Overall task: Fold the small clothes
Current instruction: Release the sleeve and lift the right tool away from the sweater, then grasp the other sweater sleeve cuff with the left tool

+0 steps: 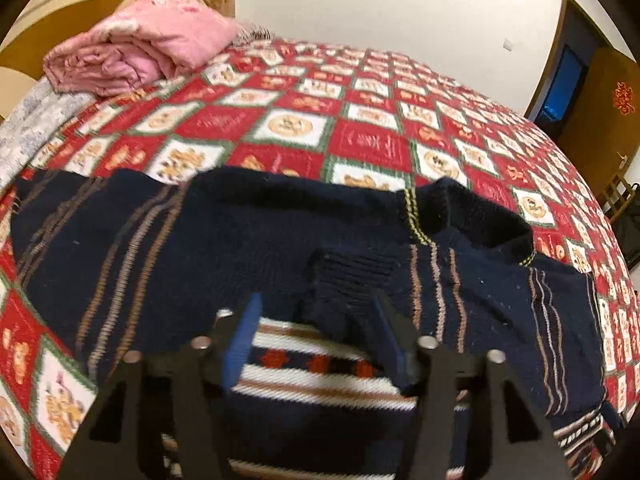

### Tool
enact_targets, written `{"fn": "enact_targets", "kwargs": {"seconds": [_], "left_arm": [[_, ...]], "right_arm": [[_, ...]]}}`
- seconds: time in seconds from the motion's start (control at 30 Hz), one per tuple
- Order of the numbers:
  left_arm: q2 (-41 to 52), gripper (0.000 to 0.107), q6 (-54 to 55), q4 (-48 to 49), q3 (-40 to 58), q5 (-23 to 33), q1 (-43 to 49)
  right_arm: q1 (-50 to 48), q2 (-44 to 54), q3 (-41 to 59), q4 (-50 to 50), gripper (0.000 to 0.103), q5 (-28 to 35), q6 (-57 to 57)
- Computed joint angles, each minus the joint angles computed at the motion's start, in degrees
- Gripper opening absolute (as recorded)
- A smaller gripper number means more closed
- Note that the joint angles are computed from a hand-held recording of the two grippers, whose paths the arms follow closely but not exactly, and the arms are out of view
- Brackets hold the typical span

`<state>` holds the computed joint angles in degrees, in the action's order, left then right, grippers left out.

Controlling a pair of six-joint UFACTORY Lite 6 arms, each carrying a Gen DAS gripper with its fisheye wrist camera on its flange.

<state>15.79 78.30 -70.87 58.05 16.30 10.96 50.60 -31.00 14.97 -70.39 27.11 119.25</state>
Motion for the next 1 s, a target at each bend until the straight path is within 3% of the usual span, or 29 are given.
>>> {"fn": "enact_targets", "kwargs": {"seconds": [0.07, 0.13, 0.2, 0.33, 0.43, 0.5, 0.6, 0.77, 0.87, 1.0], "left_arm": [[-0.43, 0.062, 2.37, -0.74, -1.08, -1.52, 0.1], [0.56, 0.062, -3.74, 7.5, -1.65, -6.19, -1.2], [1.05, 0.062, -5.53, 10.55, -2.17, -6.38, -0.36], [-3.98, 0.063, 12.41, -3.09, -7.94, 0.02, 7.43], [-6.91, 0.069, 24.88, -11.04, -13.07, 2.58, 12.66], [-6.97, 0.069, 25.48, -9.04, -14.0, 5.63, 15.79], [-8.26, 0.069, 23.97, -4.32, -14.55, 10.69, 20.53], [-9.15, 0.069, 26.46, 0.22, -13.13, 15.76, 28.53], [-5.22, 0.069, 26.95, 1.38, -7.15, 18.81, 34.08], [3.58, 0.069, 23.89, 1.86, 4.24, 18.64, 38.18]], "right_arm": [[3.92, 4.55, 2.08, -0.16, 0.075, 4.64, 1.8], [5.68, 6.46, 4.75, 4.87, 0.075, 7.69, -2.21], [9.2, 5.68, 6.7, 8.43, 0.075, 11.75, -4.03], [16.68, 10.56, 12.92, 12.71, 0.075, 19.4, -6.01], [17.95, 19.35, 17.28, 13.87, 0.075, 16.73, -7.45], [16.6, 26.67, 20.5, 17.4, 0.075, 13.38, -10.89], [19.55, 31.92, 24.82, 19.14, 0.076, 18.39, -11.93], [22.67, 31.1, 30.55, 23.39, 0.076, 23.64, -16.64], [24.46, 34.96, 37.55, 23.27, 0.076, 27.55, -19.03], [25.31, 43.28, 49.77, 21.85, 0.076, 27.63, -21.81]]}}
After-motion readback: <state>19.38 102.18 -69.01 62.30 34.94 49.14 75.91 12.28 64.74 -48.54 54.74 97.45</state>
